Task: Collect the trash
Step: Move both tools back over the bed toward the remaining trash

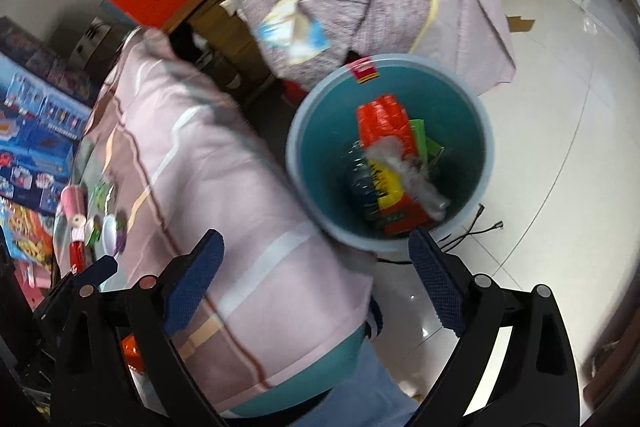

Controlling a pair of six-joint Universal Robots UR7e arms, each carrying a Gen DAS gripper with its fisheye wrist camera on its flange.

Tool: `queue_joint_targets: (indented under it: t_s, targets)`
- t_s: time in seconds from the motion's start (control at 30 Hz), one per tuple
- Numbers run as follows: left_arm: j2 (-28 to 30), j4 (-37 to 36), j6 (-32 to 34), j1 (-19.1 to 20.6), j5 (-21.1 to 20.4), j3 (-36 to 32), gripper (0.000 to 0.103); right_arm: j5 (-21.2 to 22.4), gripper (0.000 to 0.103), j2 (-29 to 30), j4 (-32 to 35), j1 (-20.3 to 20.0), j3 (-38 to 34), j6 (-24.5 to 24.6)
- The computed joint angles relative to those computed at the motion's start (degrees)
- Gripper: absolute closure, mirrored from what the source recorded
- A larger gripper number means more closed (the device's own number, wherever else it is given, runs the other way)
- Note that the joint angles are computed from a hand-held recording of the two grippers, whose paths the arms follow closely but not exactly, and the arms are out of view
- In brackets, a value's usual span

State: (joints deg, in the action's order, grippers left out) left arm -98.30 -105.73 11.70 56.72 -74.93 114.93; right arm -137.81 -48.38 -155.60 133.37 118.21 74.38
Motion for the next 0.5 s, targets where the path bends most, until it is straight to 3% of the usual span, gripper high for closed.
queue_joint_targets:
  t_s: [0.2,0.5]
  targets:
    - [-3.2,2.1,0.5,2.6,0.4,-1.9,0.004,1.0,0.013,3.5,5.1,1.9,-6.0,-0.3]
    - [-7.4,4.8,2.1,8.4,3.5,-5.6,0.004,5.4,0.013,11.0,9.5,3.6,-16.3,-6.0]
